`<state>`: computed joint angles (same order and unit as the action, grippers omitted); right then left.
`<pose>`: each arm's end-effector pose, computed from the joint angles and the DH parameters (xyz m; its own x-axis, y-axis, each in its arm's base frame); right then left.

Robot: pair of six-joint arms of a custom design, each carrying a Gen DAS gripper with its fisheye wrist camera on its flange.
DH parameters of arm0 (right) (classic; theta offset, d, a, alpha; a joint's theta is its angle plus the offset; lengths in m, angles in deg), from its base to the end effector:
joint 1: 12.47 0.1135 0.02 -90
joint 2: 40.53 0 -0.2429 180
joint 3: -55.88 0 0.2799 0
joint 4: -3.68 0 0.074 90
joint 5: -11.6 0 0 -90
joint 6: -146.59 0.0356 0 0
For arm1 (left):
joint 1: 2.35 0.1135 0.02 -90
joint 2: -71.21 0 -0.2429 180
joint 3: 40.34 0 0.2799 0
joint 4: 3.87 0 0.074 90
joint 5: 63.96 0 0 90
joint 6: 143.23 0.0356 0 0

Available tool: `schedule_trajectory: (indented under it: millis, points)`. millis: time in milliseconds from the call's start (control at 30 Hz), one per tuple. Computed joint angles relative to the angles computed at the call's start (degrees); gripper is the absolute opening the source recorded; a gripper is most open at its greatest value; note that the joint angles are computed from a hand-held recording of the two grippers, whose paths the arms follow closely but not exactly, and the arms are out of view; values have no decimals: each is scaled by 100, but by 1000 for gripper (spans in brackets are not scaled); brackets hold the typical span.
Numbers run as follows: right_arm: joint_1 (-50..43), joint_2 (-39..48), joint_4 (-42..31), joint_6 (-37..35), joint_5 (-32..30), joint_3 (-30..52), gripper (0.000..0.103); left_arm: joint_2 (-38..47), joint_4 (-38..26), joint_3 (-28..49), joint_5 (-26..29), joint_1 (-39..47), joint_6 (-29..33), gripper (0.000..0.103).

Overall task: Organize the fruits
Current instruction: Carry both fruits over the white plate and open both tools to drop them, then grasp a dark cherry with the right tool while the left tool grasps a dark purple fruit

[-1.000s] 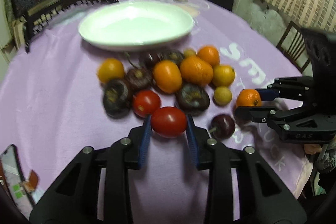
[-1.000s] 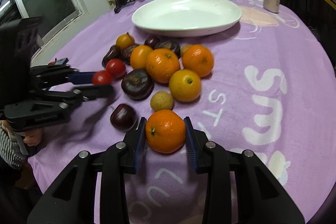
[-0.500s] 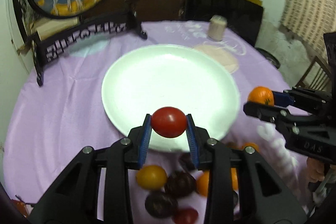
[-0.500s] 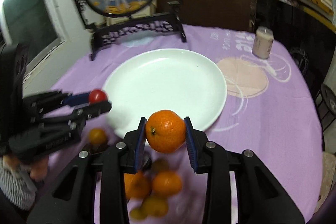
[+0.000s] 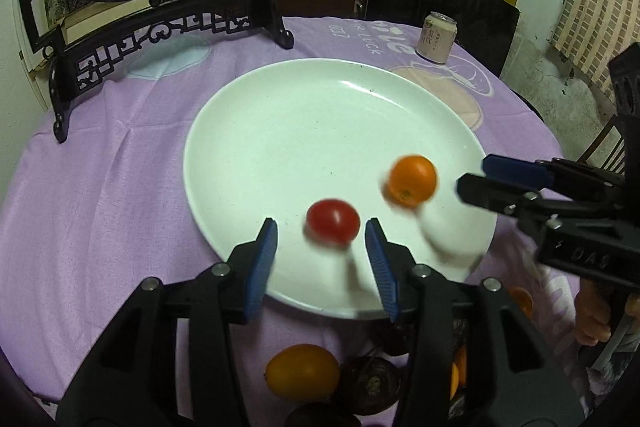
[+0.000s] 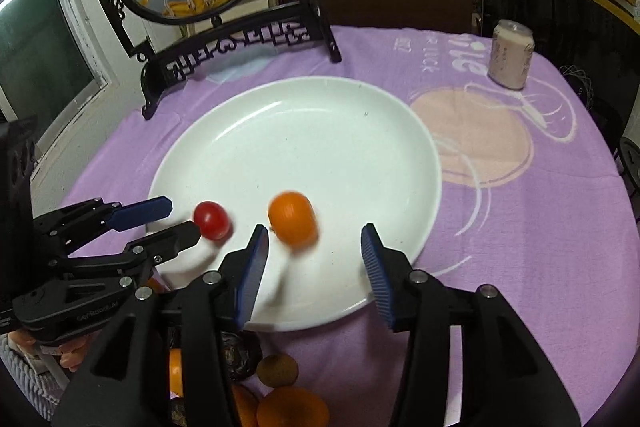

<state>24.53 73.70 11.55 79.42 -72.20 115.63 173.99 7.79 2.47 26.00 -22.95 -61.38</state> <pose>0.2878 0.2120 0.0277 -0.7440 -0.0777 -0.6636 -0.2716 0.9426 0.1942 0.2684 -0.1009 0.0262 -0.7418 0.1274 -0.6585 0.2488 0.9640 -0.0938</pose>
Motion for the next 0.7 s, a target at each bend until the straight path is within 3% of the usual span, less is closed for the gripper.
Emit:
schedule_trajectory:
  millis: [233, 367, 500, 700]
  points:
    - [143, -944, 499, 228, 123, -1049, 48, -926, 202, -895, -13, 197, -58, 48]
    - [424, -1394, 894, 485, 344, -1764, 49, -1548, 407, -1645, -248, 96, -72, 59]
    - [808, -1639, 1355, 831, 626, -2451, 50, -1976, 602, -2352, -312, -59, -112, 59]
    - [1801, -1507, 2326, 1440, 1045, -3282, 50, -1851, 980, -2760, -476, -396, -235, 59]
